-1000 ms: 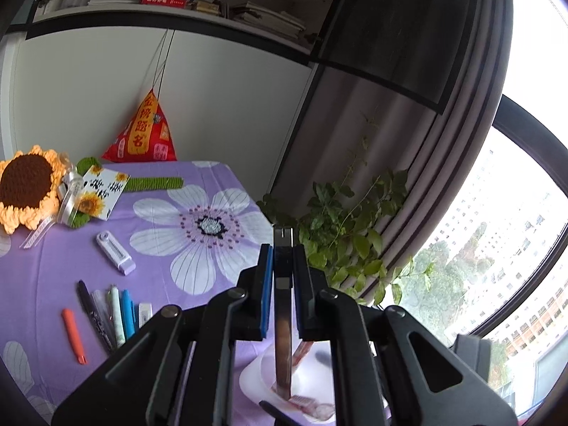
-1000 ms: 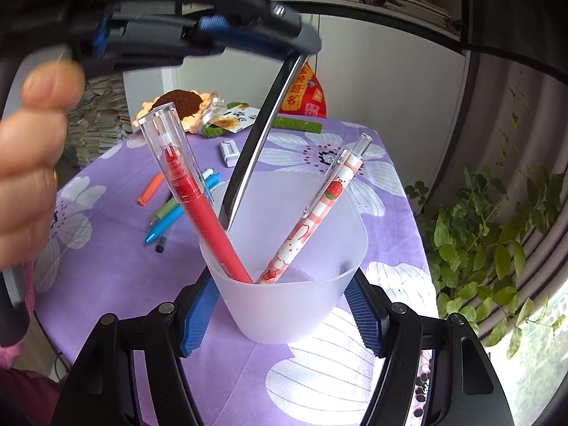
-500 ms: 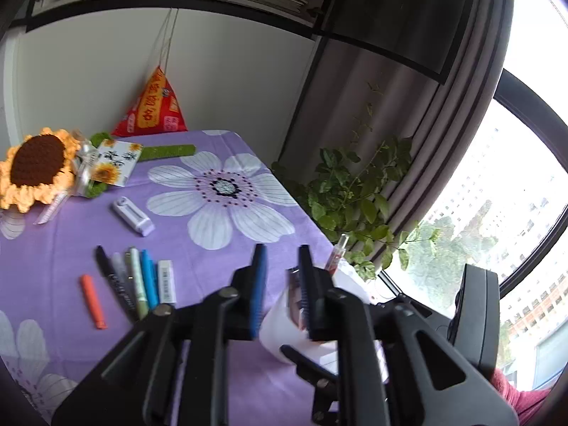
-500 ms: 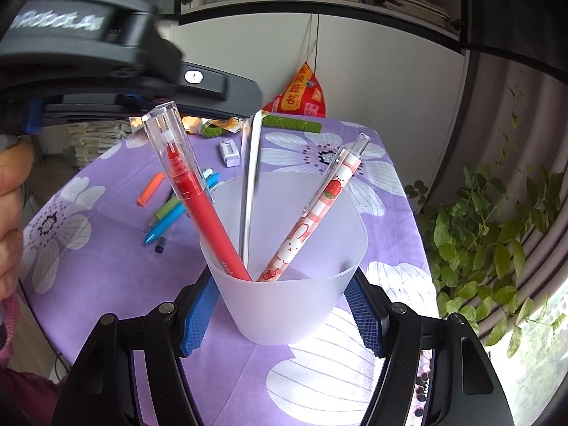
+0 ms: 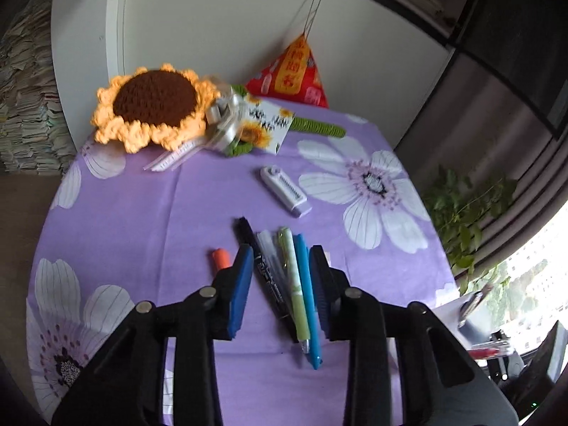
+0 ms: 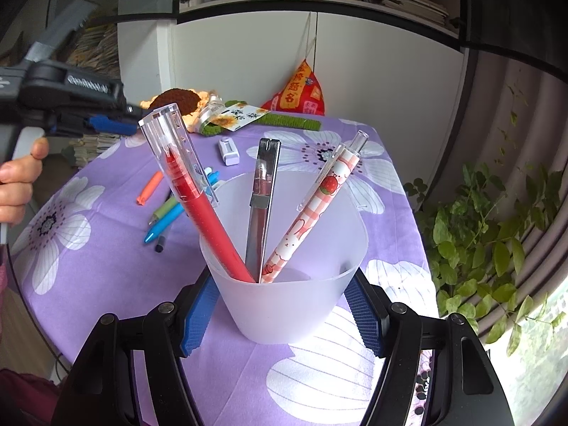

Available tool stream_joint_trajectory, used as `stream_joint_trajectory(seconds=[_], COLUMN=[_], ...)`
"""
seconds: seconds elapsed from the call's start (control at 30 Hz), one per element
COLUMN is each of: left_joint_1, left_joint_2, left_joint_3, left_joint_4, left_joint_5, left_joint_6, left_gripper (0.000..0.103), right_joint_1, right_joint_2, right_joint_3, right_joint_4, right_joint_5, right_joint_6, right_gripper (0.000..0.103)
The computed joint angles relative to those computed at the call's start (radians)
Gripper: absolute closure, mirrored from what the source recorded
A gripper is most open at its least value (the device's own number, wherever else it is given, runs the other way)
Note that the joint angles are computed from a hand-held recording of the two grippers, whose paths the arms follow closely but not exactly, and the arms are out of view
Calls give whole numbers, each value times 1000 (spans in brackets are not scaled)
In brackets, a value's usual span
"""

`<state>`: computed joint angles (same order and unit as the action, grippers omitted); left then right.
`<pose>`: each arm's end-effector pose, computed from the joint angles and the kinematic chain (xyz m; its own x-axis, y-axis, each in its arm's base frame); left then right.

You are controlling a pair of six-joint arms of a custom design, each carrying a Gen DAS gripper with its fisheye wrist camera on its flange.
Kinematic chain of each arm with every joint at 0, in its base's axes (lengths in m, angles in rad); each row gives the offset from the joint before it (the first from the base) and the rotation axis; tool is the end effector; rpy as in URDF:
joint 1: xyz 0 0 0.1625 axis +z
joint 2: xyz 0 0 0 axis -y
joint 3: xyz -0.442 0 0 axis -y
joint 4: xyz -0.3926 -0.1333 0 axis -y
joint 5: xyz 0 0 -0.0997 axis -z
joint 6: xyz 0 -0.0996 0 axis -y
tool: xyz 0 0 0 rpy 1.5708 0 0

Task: Organize stationery
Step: 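Reach the left gripper to the green pen in the pile and grasp it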

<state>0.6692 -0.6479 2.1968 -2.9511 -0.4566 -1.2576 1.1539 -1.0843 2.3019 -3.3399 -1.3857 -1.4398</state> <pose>-0.2163 -0.4550 -0.0233 -0.7835 -0.4465 -0.4323 0.0904 0.6063 -0.7901 -0.0552 -0.4991 0.1537 -0.4644 -0.7316 0.4990 -0.8847 0.4089 -0.2239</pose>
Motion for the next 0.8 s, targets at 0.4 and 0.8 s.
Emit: stream_joint_trajectory(seconds=[0.4,0.8], left_joint_1=[171,219], left_joint_2=[39,59], left_joint_3=[-198,-290], left_joint_4=[183,332], left_joint_5=[-90,-104], left_joint_6=[97,98], left_gripper=[87,86], right_joint_1=[-2,-6], right_joint_2=[-1,1], right_joint_3=[2,1], right_joint_4=[-1,3], right_joint_5=[-4,9], right_joint_6=[3,2], right_gripper=[32,32])
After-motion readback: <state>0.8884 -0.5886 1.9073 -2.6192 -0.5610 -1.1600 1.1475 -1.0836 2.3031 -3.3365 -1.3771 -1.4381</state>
